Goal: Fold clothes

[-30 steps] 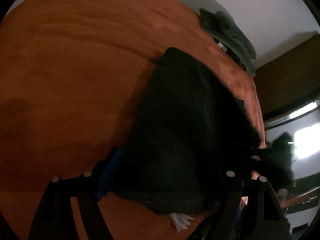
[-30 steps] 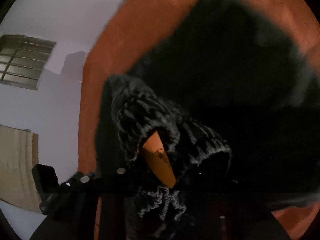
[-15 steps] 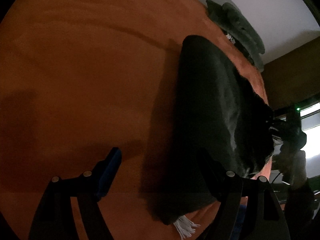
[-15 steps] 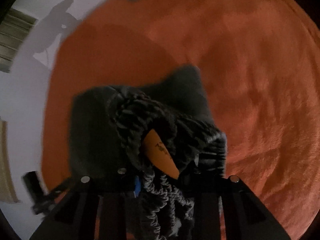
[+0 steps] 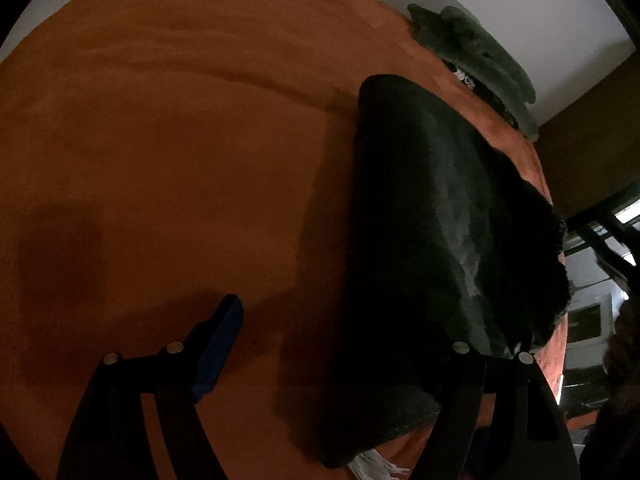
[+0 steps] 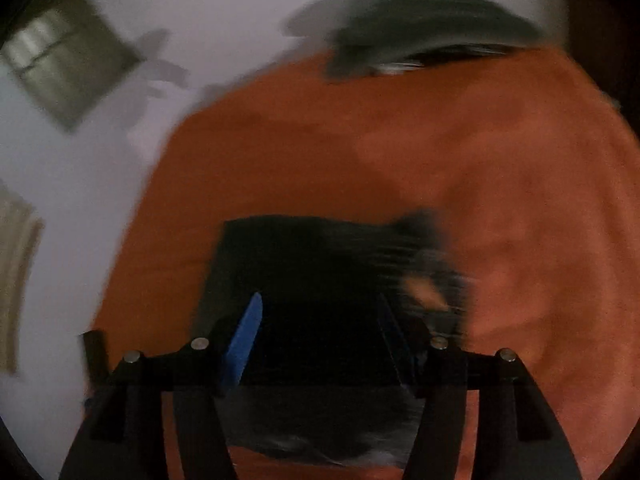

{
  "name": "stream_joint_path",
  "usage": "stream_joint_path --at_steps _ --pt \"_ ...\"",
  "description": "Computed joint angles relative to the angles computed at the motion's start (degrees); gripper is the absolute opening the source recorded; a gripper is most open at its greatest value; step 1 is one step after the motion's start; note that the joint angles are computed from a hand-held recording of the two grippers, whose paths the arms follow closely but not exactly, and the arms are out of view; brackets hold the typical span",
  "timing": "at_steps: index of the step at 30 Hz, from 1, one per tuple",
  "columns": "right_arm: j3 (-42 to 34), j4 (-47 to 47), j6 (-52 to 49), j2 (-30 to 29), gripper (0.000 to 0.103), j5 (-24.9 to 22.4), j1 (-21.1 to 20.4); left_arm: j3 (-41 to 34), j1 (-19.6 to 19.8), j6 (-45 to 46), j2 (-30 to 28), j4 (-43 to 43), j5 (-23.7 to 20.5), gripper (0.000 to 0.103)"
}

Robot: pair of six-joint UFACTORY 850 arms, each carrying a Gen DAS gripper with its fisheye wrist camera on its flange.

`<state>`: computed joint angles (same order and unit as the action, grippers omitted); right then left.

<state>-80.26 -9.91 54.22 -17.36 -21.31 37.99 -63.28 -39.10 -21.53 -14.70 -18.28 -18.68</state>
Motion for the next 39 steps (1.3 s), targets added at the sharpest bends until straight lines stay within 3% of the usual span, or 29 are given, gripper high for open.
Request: stream_joint_path --at_steps 3,4,5,6,9,12,15,20,24,28,31,32,34,37,39 --pt "-4.2 -7.4 2.5 -5.4 0.054 -6.5 -1.3 -0.5 -0.3 0.8 -0.4 1.4 -0.7 0.079" --pt "-4.2 -7.9 3.4 -6.3 0.033 -7.1 -2.2 -0.9 -0.3 1.6 -1.1 1.5 -1.4 0.079" --pt "-3.6 -7.5 4.4 -6.6 0.004 -6.5 -3.2 -0.8 0.0 3.1 -1.5 0.3 -1.6 0.08" --pt "-3.1 -7.1 5.4 -7.0 0.0 -6.0 -4.1 -0.5 0.3 4.3 -1.8 -1.2 -1.3 0.084" --pt "-1.4 -3.5 5.7 -7.7 0.0 -3.7 -7.0 1.3 1.6 12.1 -2.2 -11.8 0.5 0.087" --pt "-0.5 -0.8 3.0 -6.3 0.0 -3.5 -7.2 1.5 2.1 14.3 -1.9 -12.8 0.0 0.087" --pt "0.6 -6.8 8.3 -4.5 0.0 -4.0 -6.0 1.7 3.1 15.9 -1.1 -14.2 -1.5 0.087" --pt "3.2 -16.0 18.7 -0.1 0.01 -5.3 -0.9 2.9 3.0 4.3 1.9 -2.4 -2.8 0.087" --pt "6.5 -14.8 18.6 2.7 0.01 -2.7 4.4 4.2 2.0 2.3 4.9 0.9 -3.8 0.087" --pt "7.7 -8.2 12.5 2.4 0.01 -3.8 8.6 5.1 0.1 -2.3 5.1 8.3 -6.9 0.087" --pt "7.7 -4.5 7.1 0.2 0.01 -7.2 9.3 9.1 0.8 -1.3 6.4 4.6 -5.1 0.087" --pt "8.0 -3.0 5.8 -0.4 0.004 -7.9 9.1 10.7 1.7 -0.2 7.8 1.1 -4.4 0.087" --pt "10.2 -0.2 6.3 0.8 0.0 -6.4 8.2 12.4 2.6 -1.9 10.2 1.4 -4.9 0.086" --pt "11.8 -8.2 14.9 3.7 0.005 -5.5 10.0 14.3 1.9 -11.5 15.0 12.3 -5.3 0.086" --pt "12.2 -13.8 19.3 5.0 0.006 -5.8 11.9 15.3 1.3 -11.2 17.7 13.7 -4.4 0.086"
